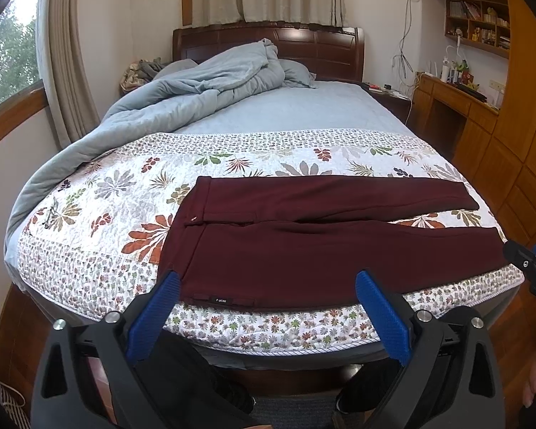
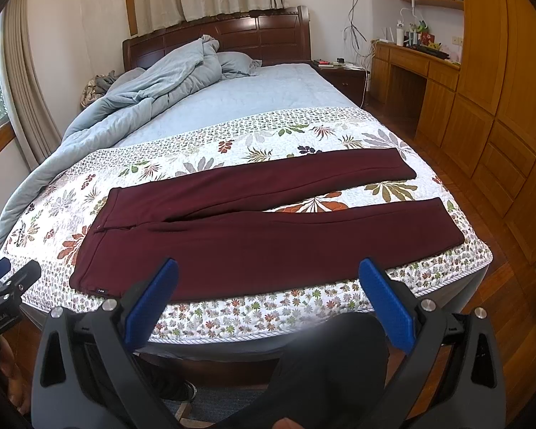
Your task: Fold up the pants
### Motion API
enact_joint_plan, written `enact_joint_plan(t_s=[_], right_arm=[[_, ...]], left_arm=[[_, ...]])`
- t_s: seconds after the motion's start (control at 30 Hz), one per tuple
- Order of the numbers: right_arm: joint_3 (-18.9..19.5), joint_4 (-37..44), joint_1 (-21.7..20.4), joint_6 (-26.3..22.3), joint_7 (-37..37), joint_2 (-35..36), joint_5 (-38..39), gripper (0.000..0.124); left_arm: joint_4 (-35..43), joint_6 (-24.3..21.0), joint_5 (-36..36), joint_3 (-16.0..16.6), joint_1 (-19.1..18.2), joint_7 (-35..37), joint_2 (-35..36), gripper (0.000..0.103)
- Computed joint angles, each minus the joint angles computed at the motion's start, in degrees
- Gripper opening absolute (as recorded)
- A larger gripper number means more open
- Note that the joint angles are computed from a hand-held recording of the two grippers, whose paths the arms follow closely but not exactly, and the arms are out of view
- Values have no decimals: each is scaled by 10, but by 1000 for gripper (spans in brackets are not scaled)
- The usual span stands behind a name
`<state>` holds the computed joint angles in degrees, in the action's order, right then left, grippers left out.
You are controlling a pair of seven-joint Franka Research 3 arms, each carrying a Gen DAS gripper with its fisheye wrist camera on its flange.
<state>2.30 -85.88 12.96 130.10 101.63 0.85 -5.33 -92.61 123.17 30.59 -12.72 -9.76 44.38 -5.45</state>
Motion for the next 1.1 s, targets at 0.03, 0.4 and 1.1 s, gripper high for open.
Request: enact_joint_plan(t_s=[0.03,0.4,1.1], right_arm=[[0,1,0,0,0,1,1,100],[-1,0,2,4,2,3,-2,100],[-1,20,5,-5,-3,12,-2,100]], left_arm=[[0,0,1,0,0,-1,0,99],[0,0,2,0,0,-1,-1,99],[5,-1,3,0,0,-1,0,99]])
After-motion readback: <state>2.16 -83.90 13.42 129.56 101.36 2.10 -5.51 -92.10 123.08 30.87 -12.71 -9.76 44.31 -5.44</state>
